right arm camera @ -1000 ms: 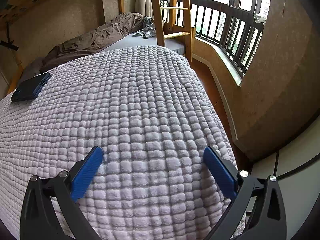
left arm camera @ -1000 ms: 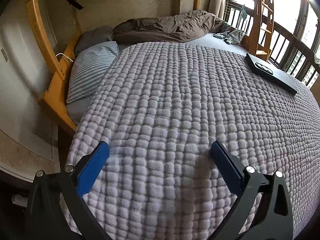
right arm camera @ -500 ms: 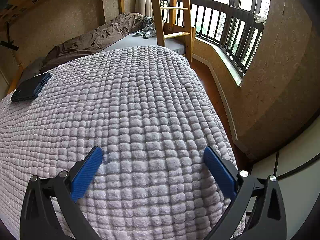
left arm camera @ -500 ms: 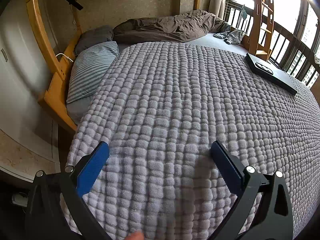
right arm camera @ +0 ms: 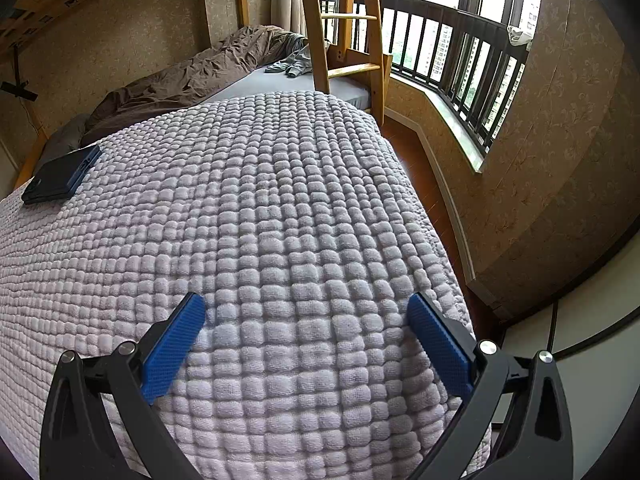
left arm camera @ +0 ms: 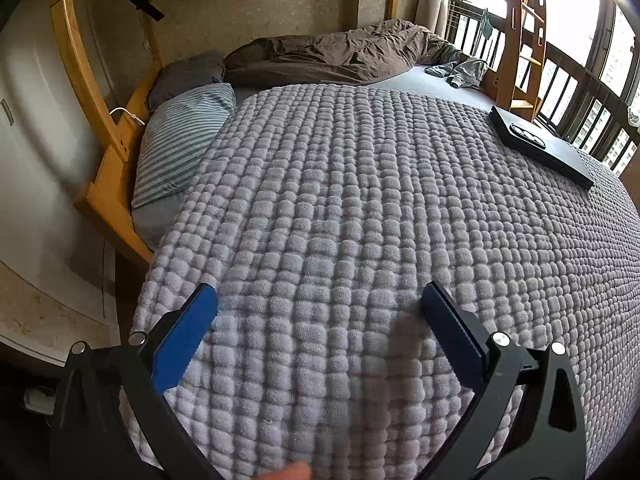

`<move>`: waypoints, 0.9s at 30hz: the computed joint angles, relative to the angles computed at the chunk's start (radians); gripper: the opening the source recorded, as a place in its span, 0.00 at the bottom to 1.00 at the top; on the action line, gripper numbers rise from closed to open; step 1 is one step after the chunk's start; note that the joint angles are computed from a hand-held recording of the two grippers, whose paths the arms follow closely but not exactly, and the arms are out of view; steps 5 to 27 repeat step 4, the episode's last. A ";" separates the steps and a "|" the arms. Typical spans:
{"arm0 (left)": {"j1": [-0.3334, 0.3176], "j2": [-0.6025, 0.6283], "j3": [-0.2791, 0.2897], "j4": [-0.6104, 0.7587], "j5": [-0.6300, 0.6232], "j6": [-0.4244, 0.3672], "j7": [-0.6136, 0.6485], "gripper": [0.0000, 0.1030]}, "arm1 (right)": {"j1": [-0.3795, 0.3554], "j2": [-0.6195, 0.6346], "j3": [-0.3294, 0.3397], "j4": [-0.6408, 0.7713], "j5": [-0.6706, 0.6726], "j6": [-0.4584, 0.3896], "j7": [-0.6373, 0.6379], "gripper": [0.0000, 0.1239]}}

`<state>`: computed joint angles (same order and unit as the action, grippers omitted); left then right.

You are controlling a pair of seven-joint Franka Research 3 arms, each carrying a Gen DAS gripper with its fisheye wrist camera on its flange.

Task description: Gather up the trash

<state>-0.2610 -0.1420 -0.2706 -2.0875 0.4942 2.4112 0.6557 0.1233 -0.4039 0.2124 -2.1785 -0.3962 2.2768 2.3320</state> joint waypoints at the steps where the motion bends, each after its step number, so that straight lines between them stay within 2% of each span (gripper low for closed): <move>1: 0.000 0.000 0.000 0.000 0.000 0.000 0.000 0.99 | 0.000 -0.001 0.000 0.000 0.000 0.000 0.000 0.80; 27: 0.000 0.000 0.000 0.000 0.000 0.000 0.000 0.99 | 0.001 -0.001 0.000 0.000 0.000 -0.001 0.000 0.80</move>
